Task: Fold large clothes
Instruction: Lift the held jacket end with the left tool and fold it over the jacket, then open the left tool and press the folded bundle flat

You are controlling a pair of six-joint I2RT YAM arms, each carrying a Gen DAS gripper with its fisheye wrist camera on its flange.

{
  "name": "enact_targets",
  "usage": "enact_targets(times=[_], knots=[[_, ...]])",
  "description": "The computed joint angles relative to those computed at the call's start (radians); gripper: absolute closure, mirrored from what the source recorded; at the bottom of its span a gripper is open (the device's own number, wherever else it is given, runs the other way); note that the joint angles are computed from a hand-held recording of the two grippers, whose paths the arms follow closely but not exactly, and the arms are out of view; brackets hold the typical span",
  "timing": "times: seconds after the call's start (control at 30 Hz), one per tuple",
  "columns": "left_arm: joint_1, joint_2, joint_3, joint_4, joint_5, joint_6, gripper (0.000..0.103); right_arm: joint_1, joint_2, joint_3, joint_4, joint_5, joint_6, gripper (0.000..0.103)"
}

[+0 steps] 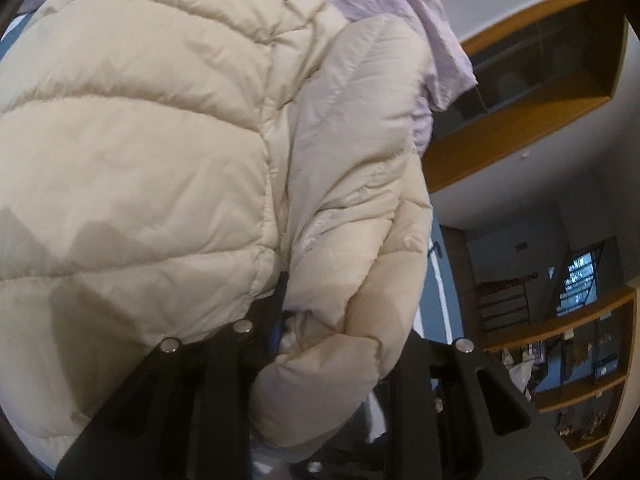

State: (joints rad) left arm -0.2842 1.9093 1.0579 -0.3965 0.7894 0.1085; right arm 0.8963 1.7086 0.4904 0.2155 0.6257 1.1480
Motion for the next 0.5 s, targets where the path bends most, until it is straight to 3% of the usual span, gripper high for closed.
enact_targets(times=[0.13,0.2,0.27,0.5], knots=[[-0.028,-0.010,-0.002,-0.012,-0.004,0.022,0.073,0.003,-0.012,-0.028,0.037,-0.002,0.015,0.035],[-0.016,-0.018,0.014,-0.046,-0.004,0.051,0.061,0.001,-0.021,-0.042,0.055,-0.008,0.019,0.035],[0.000,-0.036,0.024,-0.090,0.014,0.080,0.038,0.000,-0.029,-0.052,0.065,-0.012,0.026,0.035],[0.133,-0.177,-0.005,-0.155,0.018,0.195,0.023,0.030,-0.027,-0.026,0.000,0.020,0.092,0.035]])
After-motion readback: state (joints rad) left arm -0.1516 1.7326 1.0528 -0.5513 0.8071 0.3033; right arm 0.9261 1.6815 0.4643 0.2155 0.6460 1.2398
